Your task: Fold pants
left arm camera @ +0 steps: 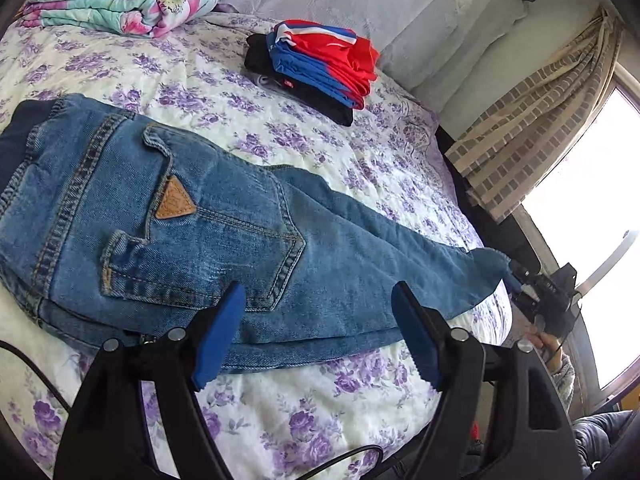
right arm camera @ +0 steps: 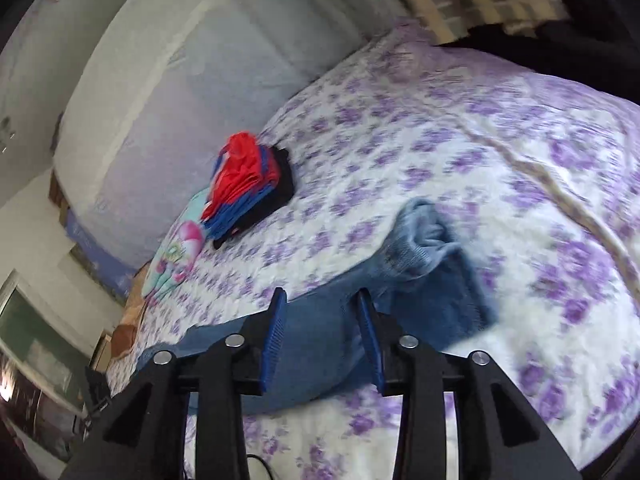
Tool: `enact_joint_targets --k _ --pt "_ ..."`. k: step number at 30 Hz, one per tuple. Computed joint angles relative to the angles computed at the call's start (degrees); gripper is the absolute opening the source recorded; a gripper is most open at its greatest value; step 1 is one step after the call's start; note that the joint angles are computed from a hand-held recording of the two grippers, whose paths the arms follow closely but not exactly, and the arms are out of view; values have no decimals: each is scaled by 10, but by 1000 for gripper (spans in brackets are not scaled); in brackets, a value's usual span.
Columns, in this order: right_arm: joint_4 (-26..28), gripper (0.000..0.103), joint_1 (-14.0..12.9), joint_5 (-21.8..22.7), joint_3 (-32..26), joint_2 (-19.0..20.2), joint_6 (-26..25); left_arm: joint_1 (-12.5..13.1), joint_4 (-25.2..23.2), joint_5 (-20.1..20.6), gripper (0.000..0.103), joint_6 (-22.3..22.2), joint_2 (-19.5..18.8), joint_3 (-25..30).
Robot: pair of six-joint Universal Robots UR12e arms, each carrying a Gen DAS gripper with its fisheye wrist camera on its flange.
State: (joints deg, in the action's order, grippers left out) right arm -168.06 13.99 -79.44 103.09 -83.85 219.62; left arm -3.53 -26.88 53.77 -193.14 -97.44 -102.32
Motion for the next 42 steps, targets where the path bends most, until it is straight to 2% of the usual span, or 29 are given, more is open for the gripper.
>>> enact_joint_targets --k 2,3,4,5,7,8,9,10,11,13,15,17,19,21,24,27,31,33,35,37,40,41,42 --pt "6 42 12 22 -37 29 -34 2 -16 12 73 -8 -4 1" --pt "12 42 16 37 -57 43 -57 8 -8 -6 73 -14 -4 -6" --pt "19 42 22 33 -74 52 -77 13 0 -18 72 -18 -2 -12" --pt "15 42 29 8 -85 55 -93 16 1 -20 71 -18 2 -18" --pt "0 42 43 -71 -97 56 -123 24 6 -31 68 -13 10 -30" --pt "-8 46 46 -105 -97 53 -126 26 8 -37 67 -11 12 -35" --pt "-9 54 44 -116 -96 50 -123 29 13 -45 66 -10 13 -40" --pt "0 56 40 -102 -100 51 -120 31 17 -51 66 -11 13 -42" --pt "17 57 36 -64 -109 56 -119 32 19 -53 66 -13 13 -42" --pt "56 57 30 46 -137 81 -127 32 25 -51 67 -26 14 -40" --pt "101 56 35 132 -179 119 -147 29 38 -35 68 -28 16 -39" --pt "151 55 47 188 -231 160 -175 29 52 -21 69 -37 18 -39" --pt "208 48 60 214 -286 199 -218 32 64 -7 69 -52 20 -44" --pt "260 47 72 214 -337 231 -265 37 68 -14 69 -55 21 -48" --pt "324 46 90 187 -396 264 -319 40 69 -20 69 -41 20 -52" --pt "377 47 102 171 -439 286 -371 40 68 -23 69 -25 19 -52" --pt "444 46 114 146 -481 309 -437 48 85 -52 70 -24 13 -57" --pt "450 28 120 121 -490 315 -462 50 91 -59 70 -21 12 -59" --pt "435 18 121 116 -487 314 -475 50 94 -61 70 -19 12 -60" --pt "417 17 122 98 -489 314 -477 51 96 -63 70 -17 12 -61" --pt "439 17 118 94 -514 333 -459 51 95 -65 70 -15 11 -61" --pt "447 19 117 96 -521 339 -459 50 92 -63 70 -15 10 -60" --pt "443 30 117 92 -522 342 -456 50 88 -62 70 -16 11 -59"
